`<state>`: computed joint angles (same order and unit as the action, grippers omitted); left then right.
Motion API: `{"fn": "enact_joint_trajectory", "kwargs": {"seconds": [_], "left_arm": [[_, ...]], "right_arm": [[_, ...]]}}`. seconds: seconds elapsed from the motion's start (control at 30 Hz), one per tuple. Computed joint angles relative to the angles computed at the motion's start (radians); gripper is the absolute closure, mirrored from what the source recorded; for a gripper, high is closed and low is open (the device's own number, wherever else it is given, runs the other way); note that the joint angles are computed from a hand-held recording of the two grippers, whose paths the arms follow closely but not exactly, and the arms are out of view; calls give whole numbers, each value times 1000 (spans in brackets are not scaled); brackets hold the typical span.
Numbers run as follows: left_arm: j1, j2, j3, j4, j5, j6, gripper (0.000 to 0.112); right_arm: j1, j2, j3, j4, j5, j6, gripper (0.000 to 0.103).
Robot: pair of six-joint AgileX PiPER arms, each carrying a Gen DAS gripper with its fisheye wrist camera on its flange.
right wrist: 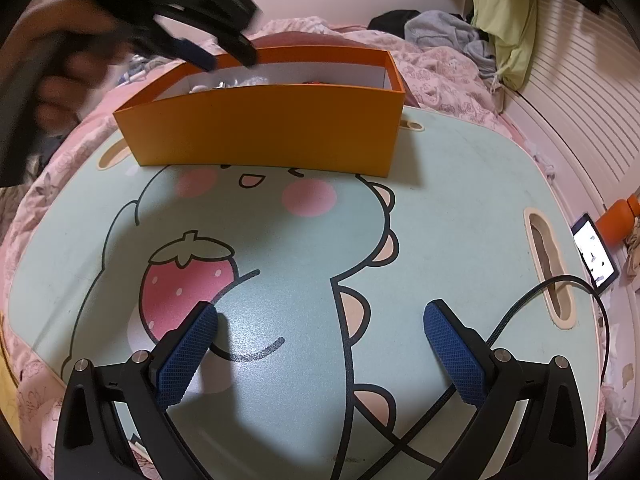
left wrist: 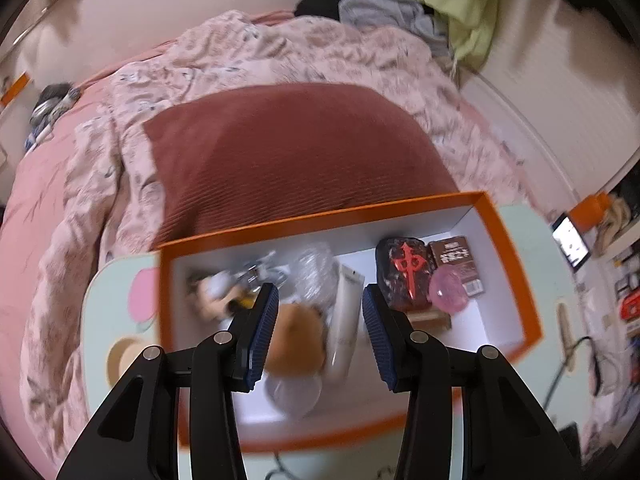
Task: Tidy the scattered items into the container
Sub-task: 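Lift the clear bubble-wrap bundle out of the orange box with the left tool, release on table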
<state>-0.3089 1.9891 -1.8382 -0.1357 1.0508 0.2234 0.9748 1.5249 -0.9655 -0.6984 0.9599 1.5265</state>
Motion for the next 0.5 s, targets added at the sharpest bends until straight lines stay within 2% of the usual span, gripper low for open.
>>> {"fn": "enact_joint_trajectory", "kwargs": {"seconds": [0.07, 0.13, 0.17, 0.2, 0.33, 0.5], "left_arm": [[-30, 50, -43, 85, 11, -76, 67], [-31, 96, -88, 103, 33, -99, 68], [-27, 112, -101, 88, 44, -93, 88], [-22, 112, -85, 71, 31, -79, 87], [-9, 42, 12, 31, -38, -13, 88], [79, -168, 165, -212, -97, 151, 87]], "right_arm": [[0, 3, -6, -1, 0, 0, 0], [3, 7, -6, -4, -2, 6, 0], [3, 14, -15, -3, -1, 5, 0], [3, 13, -14, -4, -2, 6, 0], [3, 19, -21, -2, 0, 5, 0], [2, 18, -22, -2, 0, 3, 0]]}}
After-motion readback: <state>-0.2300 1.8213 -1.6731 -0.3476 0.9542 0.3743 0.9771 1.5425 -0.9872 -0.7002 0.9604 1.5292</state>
